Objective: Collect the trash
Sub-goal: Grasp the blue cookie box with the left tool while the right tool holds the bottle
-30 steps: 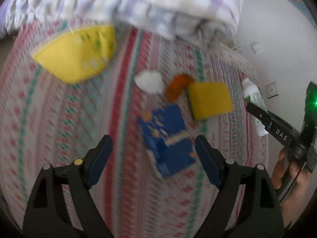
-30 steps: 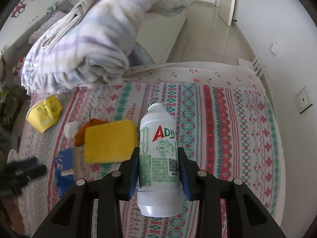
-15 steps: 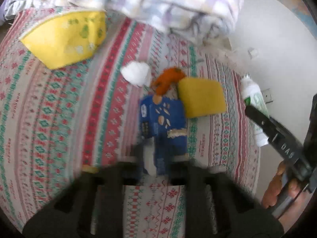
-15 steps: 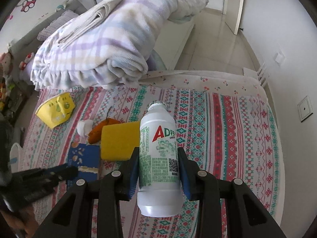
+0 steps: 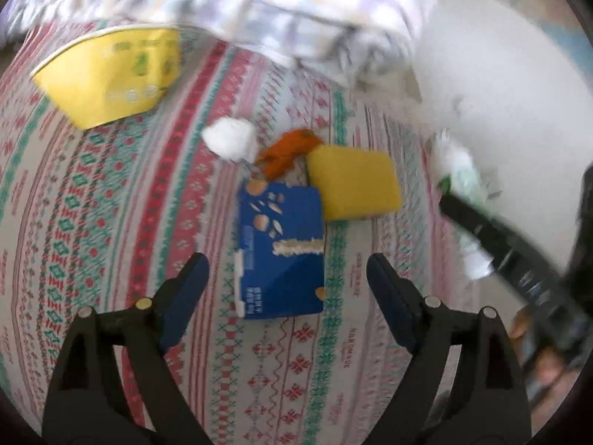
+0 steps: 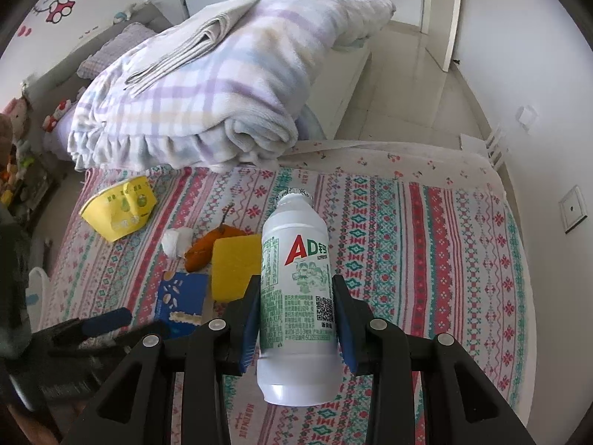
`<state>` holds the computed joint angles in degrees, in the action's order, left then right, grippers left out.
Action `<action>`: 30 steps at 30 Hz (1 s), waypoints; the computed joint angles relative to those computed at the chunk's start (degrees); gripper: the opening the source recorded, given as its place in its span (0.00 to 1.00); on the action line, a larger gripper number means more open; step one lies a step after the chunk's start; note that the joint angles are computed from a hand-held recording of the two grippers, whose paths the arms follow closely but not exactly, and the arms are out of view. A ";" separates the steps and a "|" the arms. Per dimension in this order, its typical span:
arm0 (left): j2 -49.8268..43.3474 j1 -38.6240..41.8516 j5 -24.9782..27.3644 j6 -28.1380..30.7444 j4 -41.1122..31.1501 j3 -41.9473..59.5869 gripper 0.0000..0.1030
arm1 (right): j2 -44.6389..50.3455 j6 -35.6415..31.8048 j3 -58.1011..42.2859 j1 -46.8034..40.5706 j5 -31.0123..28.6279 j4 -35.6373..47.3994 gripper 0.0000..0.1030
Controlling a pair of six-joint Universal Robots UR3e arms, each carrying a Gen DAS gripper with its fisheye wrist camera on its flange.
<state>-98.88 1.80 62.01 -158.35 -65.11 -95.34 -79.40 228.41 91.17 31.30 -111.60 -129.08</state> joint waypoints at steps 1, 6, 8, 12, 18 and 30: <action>0.04 -2.15 3.14 -0.82 3.97 -2.23 0.84 | -0.06 0.26 0.22 -0.04 -0.03 0.10 0.36; 1.66 -12.40 19.59 0.52 20.03 -10.95 0.57 | -0.52 1.40 1.62 -0.31 -0.11 0.98 0.36; 3.56 -9.12 15.01 -0.09 14.81 -9.35 0.57 | -1.24 2.08 2.46 -0.27 -0.26 0.81 0.36; 7.28 -2.03 9.49 1.96 5.31 -5.31 0.57 | -1.83 2.70 2.80 0.39 -0.68 -0.20 0.36; 11.16 13.23 1.84 9.49 -11.46 3.08 0.57 | -0.08 2.46 0.83 1.16 -0.19 0.01 0.36; -0.78 40.31 -1.55 20.65 -28.41 22.78 0.57 | 14.19 2.99 -14.91 6.37 11.78 -9.17 0.36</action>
<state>-99.66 42.11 60.46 -137.70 -93.52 -72.55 -65.22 231.40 76.26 37.67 -99.82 -138.25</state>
